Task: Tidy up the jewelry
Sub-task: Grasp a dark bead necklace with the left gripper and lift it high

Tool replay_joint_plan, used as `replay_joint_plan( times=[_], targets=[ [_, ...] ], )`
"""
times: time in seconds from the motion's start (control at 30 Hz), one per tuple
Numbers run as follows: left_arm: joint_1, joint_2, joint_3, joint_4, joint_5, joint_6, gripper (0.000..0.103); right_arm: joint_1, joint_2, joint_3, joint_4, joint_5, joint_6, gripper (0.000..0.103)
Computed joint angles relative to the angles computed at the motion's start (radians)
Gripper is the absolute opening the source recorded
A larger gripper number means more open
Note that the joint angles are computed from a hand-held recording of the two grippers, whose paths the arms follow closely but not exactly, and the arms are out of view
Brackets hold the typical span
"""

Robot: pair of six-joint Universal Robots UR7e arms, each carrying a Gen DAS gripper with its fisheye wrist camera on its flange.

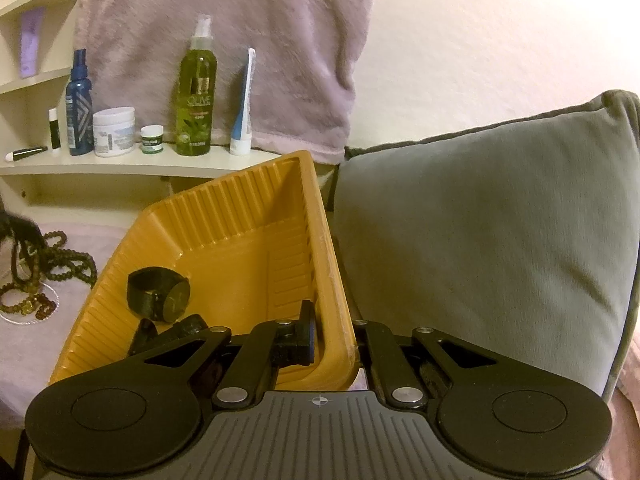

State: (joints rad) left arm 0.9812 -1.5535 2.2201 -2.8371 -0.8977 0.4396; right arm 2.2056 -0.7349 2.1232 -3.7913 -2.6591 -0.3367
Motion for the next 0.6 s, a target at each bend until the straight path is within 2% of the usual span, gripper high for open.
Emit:
replay_joint_plan(
  times=[0.3,0.6],
  targets=[
    [-0.056,-0.044,-0.099,0.02,-0.032,0.0,0.006,0.008,0.001,-0.004,-0.01,0.009,-0.007,0.005],
    [-0.139,-0.031,-0.178,0.02,-0.052,0.031,0.006,0.01,0.005,-0.008,-0.018,0.011,-0.013,0.005]
  ],
)
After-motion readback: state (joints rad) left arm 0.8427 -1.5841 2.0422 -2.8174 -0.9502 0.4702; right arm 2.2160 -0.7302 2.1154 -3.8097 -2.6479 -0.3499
